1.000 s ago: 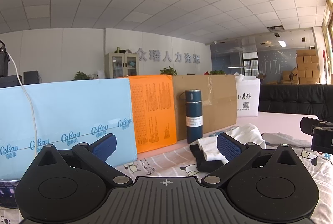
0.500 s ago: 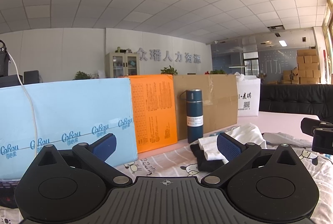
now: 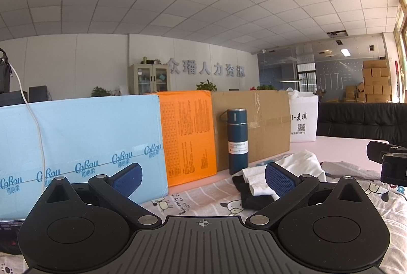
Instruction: Fold clothes
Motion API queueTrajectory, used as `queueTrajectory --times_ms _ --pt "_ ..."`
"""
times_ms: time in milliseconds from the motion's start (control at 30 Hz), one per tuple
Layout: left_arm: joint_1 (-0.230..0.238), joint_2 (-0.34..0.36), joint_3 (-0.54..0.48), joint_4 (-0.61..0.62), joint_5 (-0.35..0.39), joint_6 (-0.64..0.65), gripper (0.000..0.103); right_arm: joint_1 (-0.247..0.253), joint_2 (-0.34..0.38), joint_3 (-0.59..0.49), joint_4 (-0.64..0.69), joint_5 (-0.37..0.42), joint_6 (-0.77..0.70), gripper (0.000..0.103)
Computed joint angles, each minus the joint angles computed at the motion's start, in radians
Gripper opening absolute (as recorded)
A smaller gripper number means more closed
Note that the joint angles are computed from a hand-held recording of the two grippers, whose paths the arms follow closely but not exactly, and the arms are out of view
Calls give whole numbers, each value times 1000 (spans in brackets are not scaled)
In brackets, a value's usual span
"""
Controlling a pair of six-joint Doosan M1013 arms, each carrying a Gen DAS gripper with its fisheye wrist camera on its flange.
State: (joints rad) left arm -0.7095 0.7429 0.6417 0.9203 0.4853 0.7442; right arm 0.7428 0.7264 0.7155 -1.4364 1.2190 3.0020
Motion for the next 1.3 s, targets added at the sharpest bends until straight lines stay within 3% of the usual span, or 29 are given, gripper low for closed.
queueTrajectory --times_ms 1300 --pt "0 3 -9 -5 -1 12 103 0 1 -1 10 -5 -15 103"
